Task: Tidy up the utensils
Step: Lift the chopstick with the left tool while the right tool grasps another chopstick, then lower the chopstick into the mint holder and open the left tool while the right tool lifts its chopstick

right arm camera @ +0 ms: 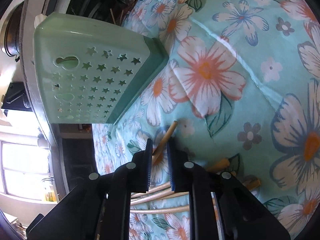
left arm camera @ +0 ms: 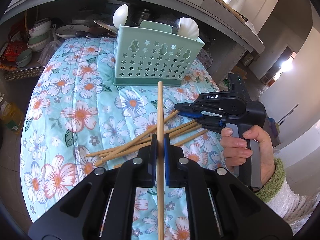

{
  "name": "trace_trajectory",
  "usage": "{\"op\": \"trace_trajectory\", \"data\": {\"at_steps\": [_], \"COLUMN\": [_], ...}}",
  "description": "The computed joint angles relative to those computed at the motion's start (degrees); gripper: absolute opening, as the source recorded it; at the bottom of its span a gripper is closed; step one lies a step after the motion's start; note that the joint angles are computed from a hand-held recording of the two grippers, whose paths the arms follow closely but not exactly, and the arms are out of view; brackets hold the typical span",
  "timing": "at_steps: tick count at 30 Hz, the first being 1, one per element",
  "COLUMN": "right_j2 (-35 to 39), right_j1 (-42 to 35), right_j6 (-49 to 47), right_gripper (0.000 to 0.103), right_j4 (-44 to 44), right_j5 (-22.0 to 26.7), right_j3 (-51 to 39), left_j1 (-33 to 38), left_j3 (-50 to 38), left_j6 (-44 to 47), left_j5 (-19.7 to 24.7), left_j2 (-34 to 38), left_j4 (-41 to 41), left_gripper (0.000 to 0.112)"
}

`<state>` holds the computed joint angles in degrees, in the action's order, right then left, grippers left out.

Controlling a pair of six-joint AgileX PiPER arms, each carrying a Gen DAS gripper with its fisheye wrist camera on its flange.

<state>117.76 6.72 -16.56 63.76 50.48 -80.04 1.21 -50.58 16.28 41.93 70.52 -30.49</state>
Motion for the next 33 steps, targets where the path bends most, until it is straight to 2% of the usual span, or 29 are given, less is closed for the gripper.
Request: {"op": "trace_trajectory", "data": {"at_steps": [5,10,19,33], "right_j2": [-3.1,-9.4,-23.4,-29.3], "right_j1": [-2.9,-6.1,-6.5,-7.9], "right_j6": [-10.7,-18.8,-28.9,-33.9], "right_gripper": [0.009,0.007,0.006,0.006], "right_j4": [10.9,15.9,17.0,17.7], "right_j5": [1.8,2.6,-4.3,-7.3], "right_j3": [5.6,10.8,16.6,18.8], "left_j1": [-0.2,-0.7,-1.4,1.2], "left_j3": [-0.4,-1.3,-4.2,-10.7], "left_j6": [-1.3,-2.5,-6.0,-10.6], "left_j5": [-0.1,0.0,0.1,0.6], "left_j2": [0.0,0.2,0.0,-3.0], "left_j4": [1.4,2.6,5.5,9.0], "left_gripper": [0.005,0.005,0.005,0.005]}}
